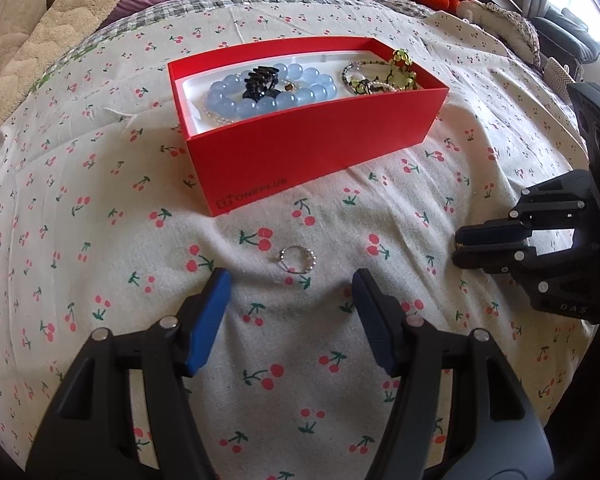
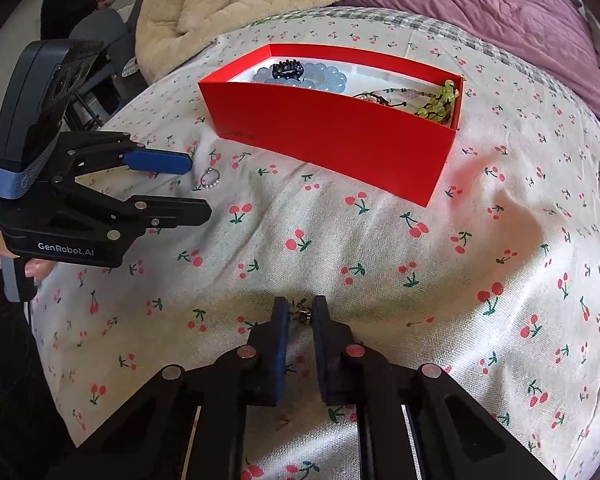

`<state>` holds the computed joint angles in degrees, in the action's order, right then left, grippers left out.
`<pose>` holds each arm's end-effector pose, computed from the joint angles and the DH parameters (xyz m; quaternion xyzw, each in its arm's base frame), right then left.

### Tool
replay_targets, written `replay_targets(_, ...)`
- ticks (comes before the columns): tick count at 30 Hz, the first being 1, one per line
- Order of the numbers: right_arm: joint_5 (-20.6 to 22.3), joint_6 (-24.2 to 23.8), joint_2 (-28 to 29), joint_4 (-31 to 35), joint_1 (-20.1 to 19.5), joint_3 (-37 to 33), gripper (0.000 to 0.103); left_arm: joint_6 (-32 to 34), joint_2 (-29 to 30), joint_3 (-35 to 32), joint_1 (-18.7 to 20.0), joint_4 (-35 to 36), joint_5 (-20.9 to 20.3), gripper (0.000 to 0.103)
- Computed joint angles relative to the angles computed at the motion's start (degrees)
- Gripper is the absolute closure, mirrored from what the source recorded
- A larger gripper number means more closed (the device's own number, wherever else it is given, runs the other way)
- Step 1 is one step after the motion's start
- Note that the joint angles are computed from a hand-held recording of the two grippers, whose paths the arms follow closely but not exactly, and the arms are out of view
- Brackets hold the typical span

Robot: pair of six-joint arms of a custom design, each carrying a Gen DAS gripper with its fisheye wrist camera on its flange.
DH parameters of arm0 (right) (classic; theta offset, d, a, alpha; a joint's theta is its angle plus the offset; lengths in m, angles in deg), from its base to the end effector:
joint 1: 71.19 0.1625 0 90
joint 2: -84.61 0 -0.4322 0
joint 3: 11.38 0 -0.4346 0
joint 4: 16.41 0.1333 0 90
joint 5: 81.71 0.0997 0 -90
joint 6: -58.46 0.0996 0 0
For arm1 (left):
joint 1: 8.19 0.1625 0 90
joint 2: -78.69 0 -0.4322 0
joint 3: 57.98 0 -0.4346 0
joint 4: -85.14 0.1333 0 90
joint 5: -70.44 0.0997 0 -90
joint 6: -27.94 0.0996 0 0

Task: Organize jewelry
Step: 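Grasp the silver stone ring with left tool while right tool holds the gold earring, then carry the ring and earring into the red box and open both tools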

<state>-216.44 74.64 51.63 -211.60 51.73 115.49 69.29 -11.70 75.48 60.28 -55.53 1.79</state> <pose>0.2947 -0.3389 -0.0857 0.0969 -0.9159 0.2401 0.3066 0.0015 -0.4582 0.2191 0.5010 0.8430 -0.0323 0.1933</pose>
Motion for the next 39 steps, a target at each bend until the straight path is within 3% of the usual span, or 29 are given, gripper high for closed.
replay_targets(3, -0.73, -0.16, -0.14, 0.4, 0.52, 0.04, 0.092, 0.55, 0.1, 0.48, -0.38, -1.03, 0.55, 0.039)
replay_targets(5, -0.83, -0.03, -0.3, 0.17, 0.75, 0.14, 0.092, 1.12, 0.23, 0.77, -0.75, -1.71, 0.89, 0.046)
replay_targets(7, -1.04, 0.38, -0.6, -0.12, 0.94, 0.49, 0.092, 1.39, 0.43, 0.69, -0.99, -1.4, 0.89, 0.06)
replay_targets(14, -1.4, 1.01, -1.82, -0.62, 0.89, 1.04, 0.092, 2.12, 0.74, 1.21, -1.8, -1.06, 1.6, 0.084)
replay_targets(23, -1.02, 0.67, -3.31, -2.59, 1.06, 1.53, 0.092, 1.47, -0.09, 1.58, -2.59, -1.73, 1.74, 0.085)
replay_targets(39, -1.1, 1.85, -6.43, -4.23, 1.94, 1.62, 0.092, -3.3, -2.1, -0.83, -4.5, 0.1, -1.58, 0.085)
